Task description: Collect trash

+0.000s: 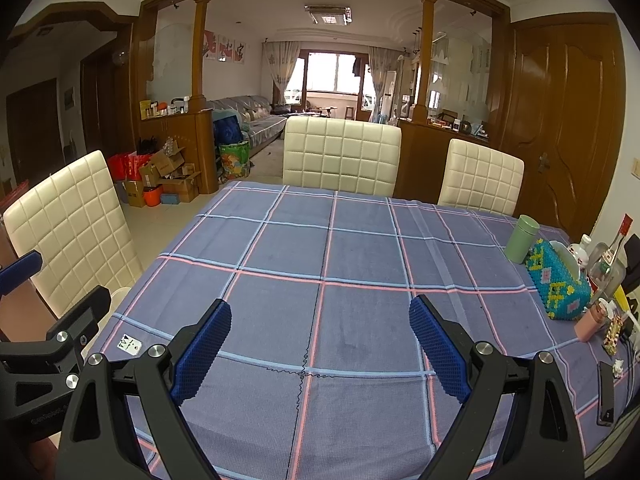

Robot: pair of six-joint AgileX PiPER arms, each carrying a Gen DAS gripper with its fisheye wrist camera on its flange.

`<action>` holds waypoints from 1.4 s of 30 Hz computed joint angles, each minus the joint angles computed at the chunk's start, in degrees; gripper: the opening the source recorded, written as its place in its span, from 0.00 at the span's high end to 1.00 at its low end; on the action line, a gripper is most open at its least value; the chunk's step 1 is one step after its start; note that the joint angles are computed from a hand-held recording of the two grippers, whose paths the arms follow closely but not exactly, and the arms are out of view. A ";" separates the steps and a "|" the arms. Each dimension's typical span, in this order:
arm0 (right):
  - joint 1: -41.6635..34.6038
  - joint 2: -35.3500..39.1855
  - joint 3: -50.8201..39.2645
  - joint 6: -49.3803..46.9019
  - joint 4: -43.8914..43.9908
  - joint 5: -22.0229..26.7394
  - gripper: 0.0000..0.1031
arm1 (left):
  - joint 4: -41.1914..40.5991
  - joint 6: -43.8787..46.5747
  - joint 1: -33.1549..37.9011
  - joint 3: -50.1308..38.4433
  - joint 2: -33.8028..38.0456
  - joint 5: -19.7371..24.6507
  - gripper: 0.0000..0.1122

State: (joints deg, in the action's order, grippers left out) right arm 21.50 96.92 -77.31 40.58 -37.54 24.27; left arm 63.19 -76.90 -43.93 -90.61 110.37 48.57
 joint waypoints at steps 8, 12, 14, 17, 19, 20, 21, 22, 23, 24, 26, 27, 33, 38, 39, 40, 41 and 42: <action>-0.05 0.14 -0.04 -0.08 0.00 -0.11 0.14 | -2.07 2.44 -0.14 -2.09 0.92 1.39 0.12; -0.01 0.15 -0.05 -0.01 -0.06 -0.03 0.14 | -2.81 3.12 0.05 -2.57 1.15 1.16 0.12; -0.02 0.12 -0.07 -0.05 0.00 0.00 0.14 | -3.10 3.29 0.14 -2.58 1.10 0.91 0.12; -0.01 0.13 -0.06 0.07 -0.17 -0.06 0.14 | -3.24 3.34 0.28 -2.25 0.91 0.59 0.12; -0.07 0.15 -0.11 -0.19 0.06 -0.06 0.14 | -3.49 3.44 0.31 -2.33 0.92 0.60 0.12; -0.03 0.13 -0.04 -0.10 -0.05 -0.12 0.14 | -3.70 3.53 0.38 -2.34 0.91 0.49 0.11; -0.05 0.15 -0.12 -0.08 -0.06 -0.03 0.14 | -3.80 3.58 0.58 -2.23 0.87 0.28 0.11; -0.01 0.19 -0.12 0.05 -0.19 -0.03 0.14 | -3.88 3.63 0.65 -2.20 0.86 0.25 0.11; -0.03 0.20 -0.14 -0.13 0.07 0.00 0.14 | -3.90 3.66 0.67 -2.16 0.84 0.29 0.12; -0.06 0.18 -0.15 -0.34 0.34 0.02 0.14 | -3.82 3.59 0.67 -2.04 0.80 0.26 0.12; -0.16 0.31 -0.18 -0.46 0.45 -0.05 0.14 | -3.97 3.83 0.76 -2.12 0.77 0.14 0.12; -0.27 0.36 -0.14 -0.68 0.64 -0.15 0.14 | -4.04 3.87 0.78 -2.19 0.81 0.17 0.12; -0.23 0.38 -0.09 -0.58 0.48 -0.22 0.14 | -4.43 3.97 0.96 -2.22 0.84 0.13 0.12; -0.18 0.35 -0.15 -0.52 0.50 -0.11 0.14 | -4.42 4.02 0.96 -2.25 0.84 0.09 0.12; -0.18 0.37 -0.18 -0.47 0.42 -0.12 0.14 | -4.32 3.97 0.92 -2.33 0.91 0.25 0.11; -0.11 0.37 -0.09 -0.13 0.08 -0.15 0.14 | -4.28 3.94 0.94 -2.29 0.89 0.25 0.11; -0.14 0.39 -0.17 -0.30 0.26 -0.10 0.14 | -4.39 3.99 1.01 -2.22 0.83 0.12 0.11; -0.18 0.38 -0.21 -0.54 0.52 -0.10 0.14 | -4.40 4.02 1.01 -2.28 0.89 0.11 0.11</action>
State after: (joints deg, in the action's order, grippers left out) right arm 21.33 97.30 -77.51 40.04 -37.02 24.17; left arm 58.79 -72.88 -42.92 -92.89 111.27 48.68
